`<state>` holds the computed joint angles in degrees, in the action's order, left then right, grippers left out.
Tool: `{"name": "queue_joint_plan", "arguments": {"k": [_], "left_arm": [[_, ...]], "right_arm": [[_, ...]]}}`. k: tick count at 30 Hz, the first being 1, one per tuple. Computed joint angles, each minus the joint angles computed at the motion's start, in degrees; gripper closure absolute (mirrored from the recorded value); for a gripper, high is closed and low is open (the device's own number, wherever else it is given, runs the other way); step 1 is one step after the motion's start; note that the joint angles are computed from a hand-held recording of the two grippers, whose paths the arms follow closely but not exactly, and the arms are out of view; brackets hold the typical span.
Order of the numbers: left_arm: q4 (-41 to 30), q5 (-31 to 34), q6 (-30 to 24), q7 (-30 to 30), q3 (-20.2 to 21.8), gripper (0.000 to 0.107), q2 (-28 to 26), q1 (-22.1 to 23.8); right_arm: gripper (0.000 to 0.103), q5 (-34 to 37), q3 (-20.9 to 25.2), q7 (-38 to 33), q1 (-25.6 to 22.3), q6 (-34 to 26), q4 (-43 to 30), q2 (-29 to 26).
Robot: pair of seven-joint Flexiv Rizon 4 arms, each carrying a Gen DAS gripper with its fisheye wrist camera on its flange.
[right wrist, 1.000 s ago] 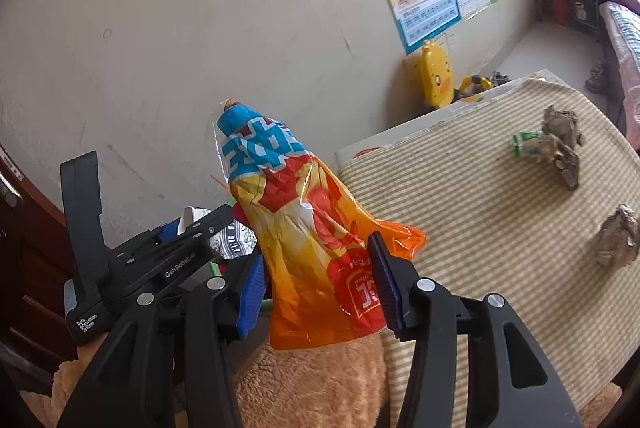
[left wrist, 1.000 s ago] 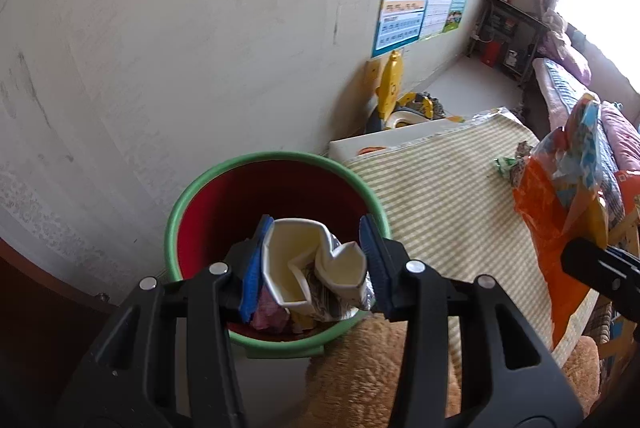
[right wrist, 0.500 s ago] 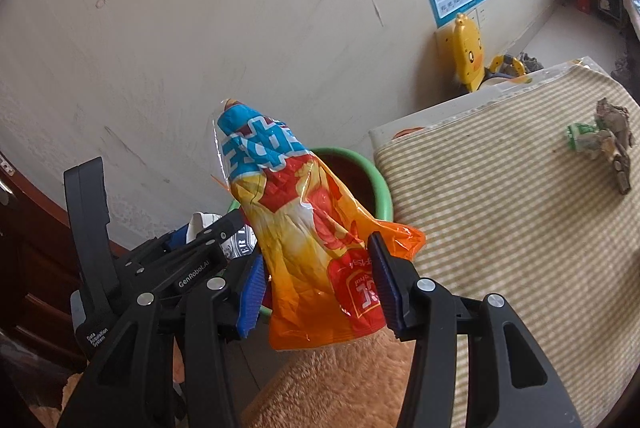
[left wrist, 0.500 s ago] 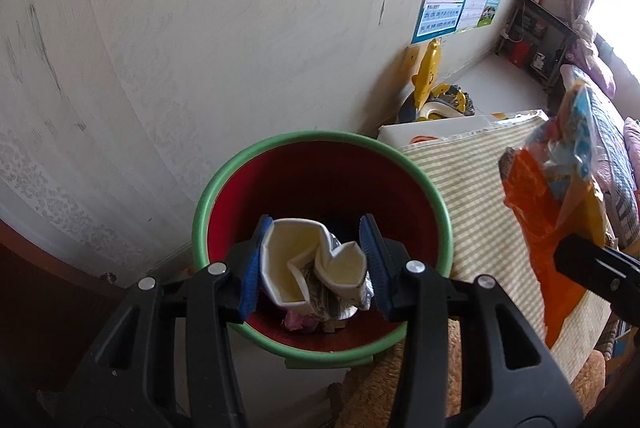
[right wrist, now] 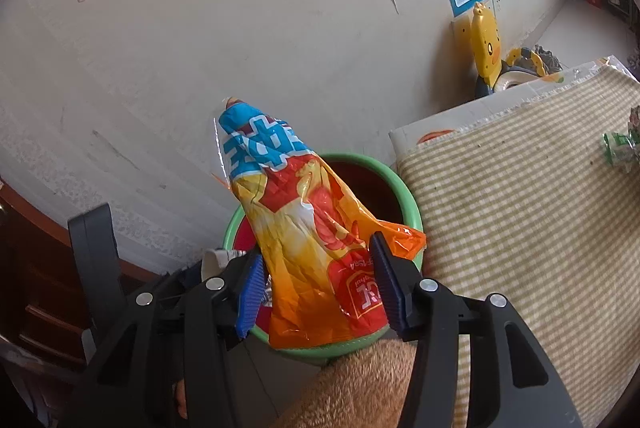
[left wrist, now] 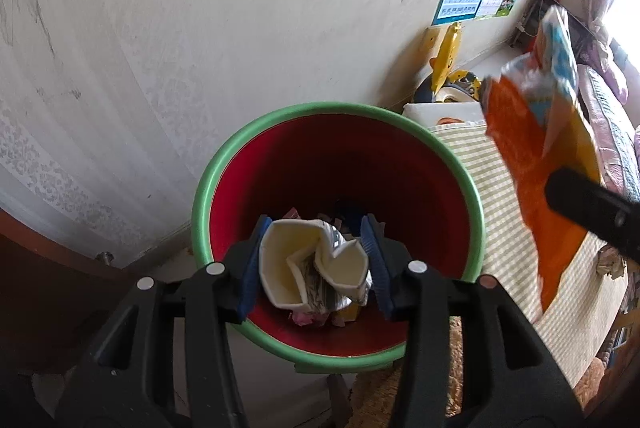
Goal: Collect trash
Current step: 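Open both grippers to drop the paper cup and chip bag into the bin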
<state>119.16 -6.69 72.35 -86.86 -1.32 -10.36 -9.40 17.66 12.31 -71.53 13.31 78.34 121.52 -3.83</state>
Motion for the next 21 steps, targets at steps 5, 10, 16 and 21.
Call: {"name": "queue_joint_plan", "arguments": {"k": [5,10,16,21], "left_arm": [[-0.2,0.9,0.3,-2.9,0.6,0.030,-0.2,-0.3],[-0.1,1.5,-0.1,-3.4,0.6,0.030,0.0,-0.2],[0.5,0.5,0.9,-1.5,-0.4,0.030,0.7,-0.3],[-0.2,0.3,0.5,0.1,-1.6,0.030,0.6,-1.6]], "right_arm": [[0.039,4.3,0.7,-3.2,-0.6,-0.2,-2.3,-1.2],[0.036,6.4,1.1,-4.0,-1.1,-0.6,-2.5,-0.8],[0.030,-1.6,-1.5,4.2,-1.3,2.9,4.5,2.6],[0.029,-19.9,-3.9,22.5,-7.6,7.4,16.2,8.1]]}}
